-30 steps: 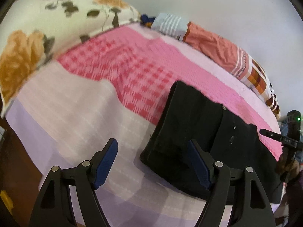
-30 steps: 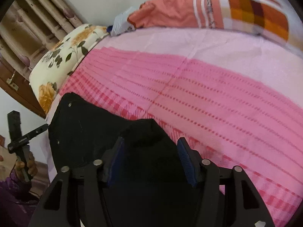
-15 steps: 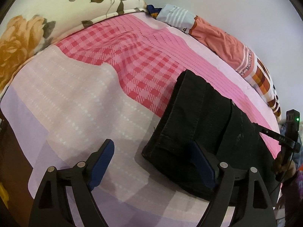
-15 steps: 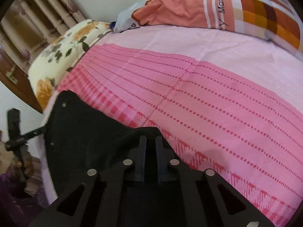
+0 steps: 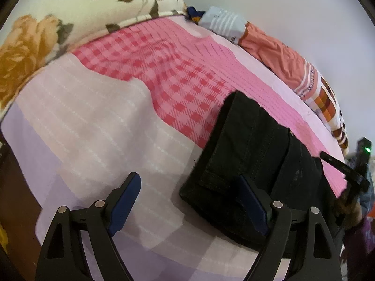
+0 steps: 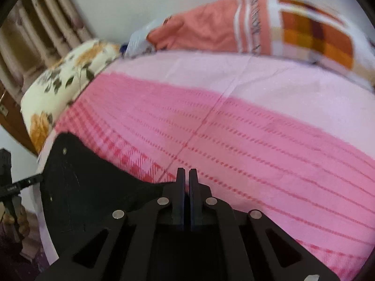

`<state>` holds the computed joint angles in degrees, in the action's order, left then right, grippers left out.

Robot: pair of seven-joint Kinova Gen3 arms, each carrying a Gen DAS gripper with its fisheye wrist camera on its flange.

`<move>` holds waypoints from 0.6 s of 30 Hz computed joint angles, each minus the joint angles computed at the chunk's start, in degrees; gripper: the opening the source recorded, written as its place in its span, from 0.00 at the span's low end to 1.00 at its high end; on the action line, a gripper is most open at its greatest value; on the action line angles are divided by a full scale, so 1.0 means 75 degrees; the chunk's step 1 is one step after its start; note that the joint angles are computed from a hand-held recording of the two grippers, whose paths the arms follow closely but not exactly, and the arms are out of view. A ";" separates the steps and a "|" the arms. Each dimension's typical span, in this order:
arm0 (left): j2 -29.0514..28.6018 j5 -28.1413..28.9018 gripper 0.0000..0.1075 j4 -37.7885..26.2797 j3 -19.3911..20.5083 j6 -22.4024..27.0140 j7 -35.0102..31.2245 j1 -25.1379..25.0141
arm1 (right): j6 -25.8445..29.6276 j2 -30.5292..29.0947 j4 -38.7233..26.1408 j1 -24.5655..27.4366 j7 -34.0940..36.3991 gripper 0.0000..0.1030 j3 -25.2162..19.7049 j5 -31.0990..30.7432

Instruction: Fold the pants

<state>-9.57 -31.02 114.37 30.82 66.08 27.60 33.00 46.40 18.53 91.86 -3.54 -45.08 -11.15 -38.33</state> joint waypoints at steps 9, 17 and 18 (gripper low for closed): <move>0.0213 -0.0167 0.78 -0.0187 0.0058 0.0283 -0.0286 0.0085 | 0.0434 -0.0423 0.0364 -0.0704 0.0676 0.05 0.0014 0.0393; 0.0602 -0.0209 0.83 -0.0314 -0.0434 0.0582 -0.0799 0.0605 | 0.0362 0.0251 -0.0003 -0.0340 -0.0533 0.00 -0.0033 0.0084; 0.0616 -0.0226 0.83 -0.0348 -0.0502 0.0648 -0.0803 0.0687 | 0.0253 0.0135 0.0135 -0.0145 -0.0410 0.00 -0.0119 -0.0150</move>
